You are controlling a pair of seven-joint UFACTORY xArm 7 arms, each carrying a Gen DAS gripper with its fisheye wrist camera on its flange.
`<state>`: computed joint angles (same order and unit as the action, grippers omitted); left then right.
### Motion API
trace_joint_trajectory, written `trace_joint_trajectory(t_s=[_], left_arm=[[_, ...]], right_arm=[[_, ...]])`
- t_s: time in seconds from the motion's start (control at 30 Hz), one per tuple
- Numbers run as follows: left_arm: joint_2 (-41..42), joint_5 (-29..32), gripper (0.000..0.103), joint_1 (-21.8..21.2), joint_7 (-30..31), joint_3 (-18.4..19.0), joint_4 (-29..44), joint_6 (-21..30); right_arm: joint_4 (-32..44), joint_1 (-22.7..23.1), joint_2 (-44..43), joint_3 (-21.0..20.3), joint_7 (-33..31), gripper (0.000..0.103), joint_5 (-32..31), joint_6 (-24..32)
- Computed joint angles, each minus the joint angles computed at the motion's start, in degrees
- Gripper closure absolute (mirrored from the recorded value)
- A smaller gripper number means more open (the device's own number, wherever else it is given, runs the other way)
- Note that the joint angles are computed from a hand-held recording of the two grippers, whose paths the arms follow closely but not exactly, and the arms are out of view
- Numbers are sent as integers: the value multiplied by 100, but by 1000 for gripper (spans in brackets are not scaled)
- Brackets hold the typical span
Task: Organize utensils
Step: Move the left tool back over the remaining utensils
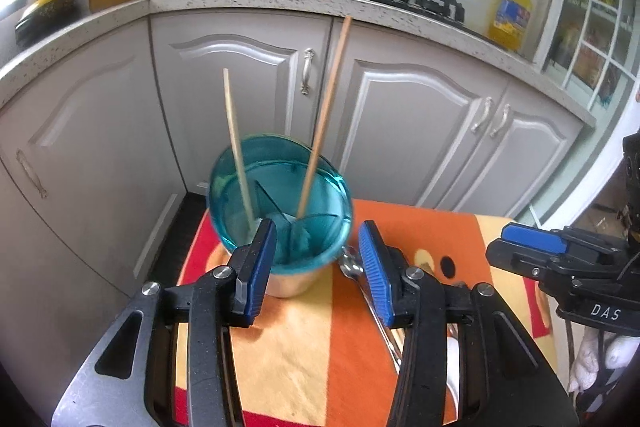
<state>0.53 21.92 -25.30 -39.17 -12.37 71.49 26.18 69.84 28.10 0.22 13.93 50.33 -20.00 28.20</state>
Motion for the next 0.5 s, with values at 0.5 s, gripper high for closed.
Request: trace_joint_trajectory(t_s=[0.5], left_arm=[[80,-139,54,-377,277,-180,93,257]], right_arm=[[-1107,-307,-1108,361,701,61,-231,328]])
